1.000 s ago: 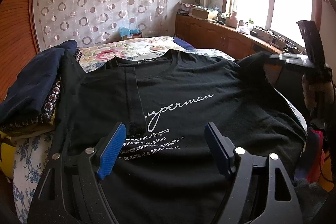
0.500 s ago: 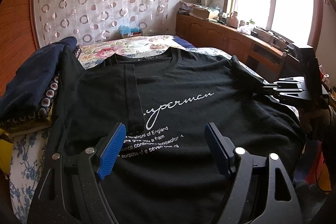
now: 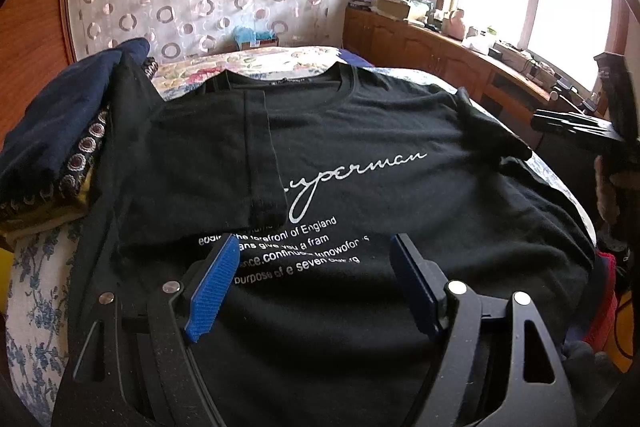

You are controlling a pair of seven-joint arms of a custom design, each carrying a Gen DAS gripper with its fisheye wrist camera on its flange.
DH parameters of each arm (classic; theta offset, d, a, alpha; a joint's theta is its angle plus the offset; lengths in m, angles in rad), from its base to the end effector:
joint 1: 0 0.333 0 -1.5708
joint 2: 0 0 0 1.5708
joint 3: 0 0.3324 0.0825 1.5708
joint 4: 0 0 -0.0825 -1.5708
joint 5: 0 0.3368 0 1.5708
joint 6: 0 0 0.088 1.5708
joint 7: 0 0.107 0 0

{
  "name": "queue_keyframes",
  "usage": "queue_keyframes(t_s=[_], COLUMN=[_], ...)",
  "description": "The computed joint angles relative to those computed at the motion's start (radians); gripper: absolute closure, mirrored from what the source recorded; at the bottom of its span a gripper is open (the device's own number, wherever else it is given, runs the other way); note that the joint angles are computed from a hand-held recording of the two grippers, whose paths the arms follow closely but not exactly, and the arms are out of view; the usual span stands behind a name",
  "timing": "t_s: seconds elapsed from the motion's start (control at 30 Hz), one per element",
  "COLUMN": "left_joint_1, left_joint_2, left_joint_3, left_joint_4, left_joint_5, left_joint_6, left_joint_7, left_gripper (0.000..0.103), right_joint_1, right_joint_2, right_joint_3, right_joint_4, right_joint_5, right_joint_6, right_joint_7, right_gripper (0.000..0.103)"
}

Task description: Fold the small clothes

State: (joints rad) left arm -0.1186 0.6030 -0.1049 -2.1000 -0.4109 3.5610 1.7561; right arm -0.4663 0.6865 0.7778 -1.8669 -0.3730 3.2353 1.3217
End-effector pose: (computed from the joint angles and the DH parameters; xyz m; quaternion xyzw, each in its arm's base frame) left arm 0.6003 -0.0774 0.2810 -0.6744 0.6186 -0.3072 0.2611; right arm 0.6480 0.1337 0.3880 -0.7904 0.4106 -0.2132 0.4016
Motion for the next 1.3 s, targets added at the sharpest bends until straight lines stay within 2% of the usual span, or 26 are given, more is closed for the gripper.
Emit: queue_keyframes(t_s=[0.07,0.13,0.33,0.43,0.57,0.6,0.63,0.73,0.8,0.87,1.03,1.17,1.3], left_joint_1=[-0.001,-0.004,0.003,0.000,0.009,0.001,-0.005,-0.010,-0.008,-0.003,0.005,0.021,0.022], left_joint_2=[0.000,0.001,0.001,0.002,0.007,0.006,0.005,0.005,0.004,0.005,0.005,0.005,0.005], left_joint_3=[0.002,0.006,0.000,0.006,-0.002,0.006,0.011,0.015,0.013,0.009,0.001,-0.013,-0.013], left_joint_4=[0.002,0.004,0.005,0.009,0.014,0.015,0.014,0.014,0.012,0.011,0.010,0.006,0.006], left_joint_5=[-0.001,-0.003,0.002,0.000,0.010,0.004,0.001,-0.002,-0.001,0.002,0.008,0.020,0.027], left_joint_6=[-0.005,-0.011,-0.020,-0.029,-0.028,-0.034,-0.034,-0.034,-0.031,-0.030,-0.026,-0.023,-0.027], left_joint_7=[0.000,0.001,-0.003,-0.004,-0.010,-0.009,-0.007,-0.006,-0.006,-0.006,-0.009,-0.019,-0.022], left_gripper=[0.025,0.025,0.025,0.025,0.025,0.025,0.025,0.025,0.025,0.025,0.025,0.025,0.025], right_joint_1=[0.038,0.109,0.251,0.291,0.249,0.244,0.246,0.246,0.227,0.230,0.257,0.342,0.449], right_joint_2=[0.006,0.019,0.108,0.107,0.127,0.132,0.142,0.150,0.157,0.149,0.173,0.202,0.244], right_joint_3=[-0.051,-0.132,-0.259,-0.297,-0.232,-0.218,-0.213,-0.211,-0.164,-0.147,-0.085,-0.111,-0.189], right_joint_4=[0.039,0.104,0.324,0.330,0.355,0.365,0.389,0.393,0.403,0.397,0.468,0.580,0.714], right_joint_5=[0.016,0.054,0.148,0.157,0.217,0.232,0.246,0.268,0.300,0.320,0.367,0.386,0.397], right_joint_6=[-0.017,-0.059,-0.264,-0.241,-0.282,-0.299,-0.319,-0.292,-0.293,-0.276,-0.319,-0.386,-0.426], right_joint_7=[0.013,0.030,0.017,-0.020,-0.119,-0.141,-0.159,-0.223,-0.275,-0.312,-0.423,-0.473,-0.479], right_gripper=[0.056,0.056,0.056,0.057,0.077,0.091,0.096,0.098,0.098,0.098,0.098,0.098,0.096])
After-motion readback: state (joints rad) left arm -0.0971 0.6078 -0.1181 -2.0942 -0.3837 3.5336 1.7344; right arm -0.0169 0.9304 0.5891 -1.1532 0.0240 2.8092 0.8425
